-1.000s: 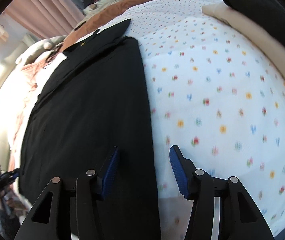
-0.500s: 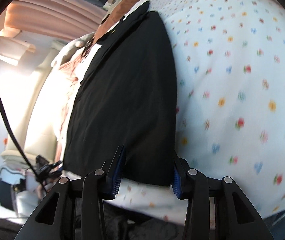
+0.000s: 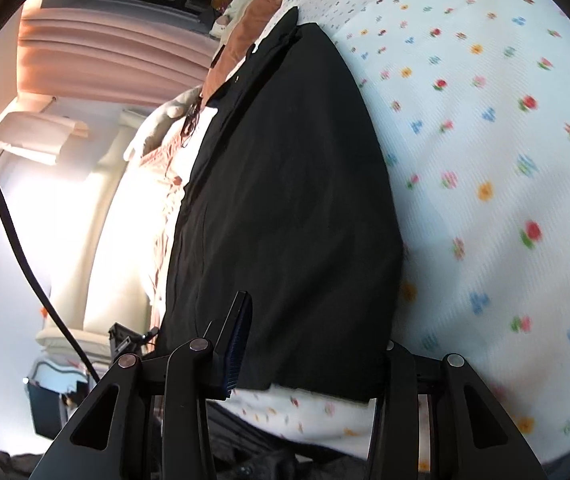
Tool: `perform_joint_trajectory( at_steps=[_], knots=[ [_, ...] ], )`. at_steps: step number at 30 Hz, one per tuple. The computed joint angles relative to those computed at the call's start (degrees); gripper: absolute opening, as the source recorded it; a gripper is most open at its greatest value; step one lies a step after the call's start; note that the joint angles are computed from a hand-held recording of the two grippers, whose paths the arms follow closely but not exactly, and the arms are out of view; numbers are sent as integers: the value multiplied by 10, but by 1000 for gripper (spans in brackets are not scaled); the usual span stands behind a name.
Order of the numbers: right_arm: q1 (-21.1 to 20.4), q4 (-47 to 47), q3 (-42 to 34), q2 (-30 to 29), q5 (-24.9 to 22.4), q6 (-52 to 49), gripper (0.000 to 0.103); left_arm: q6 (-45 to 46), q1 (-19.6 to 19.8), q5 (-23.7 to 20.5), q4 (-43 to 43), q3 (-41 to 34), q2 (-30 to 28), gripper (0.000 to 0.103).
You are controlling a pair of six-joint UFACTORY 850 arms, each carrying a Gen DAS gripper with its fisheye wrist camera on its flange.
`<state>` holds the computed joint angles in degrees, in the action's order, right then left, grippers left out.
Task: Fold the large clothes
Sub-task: 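Grasp the black jacket's hem edge with both grippers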
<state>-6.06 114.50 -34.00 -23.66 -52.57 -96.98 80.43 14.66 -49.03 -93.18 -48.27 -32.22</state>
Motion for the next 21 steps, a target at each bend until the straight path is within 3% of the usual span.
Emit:
perform_joint_trajectory(
  at_steps=[8,15,21],
  knots=[
    [2,30,1,-7,-32,-5,42,6,8,-24,11,10,5,47],
    [1,57,15,3,-22,-13,39,20,14,-31,17,32,9,46],
    [-6,151,40,4,-40,-15,25,38,10,-18,-25,40,7,24]
  ],
)
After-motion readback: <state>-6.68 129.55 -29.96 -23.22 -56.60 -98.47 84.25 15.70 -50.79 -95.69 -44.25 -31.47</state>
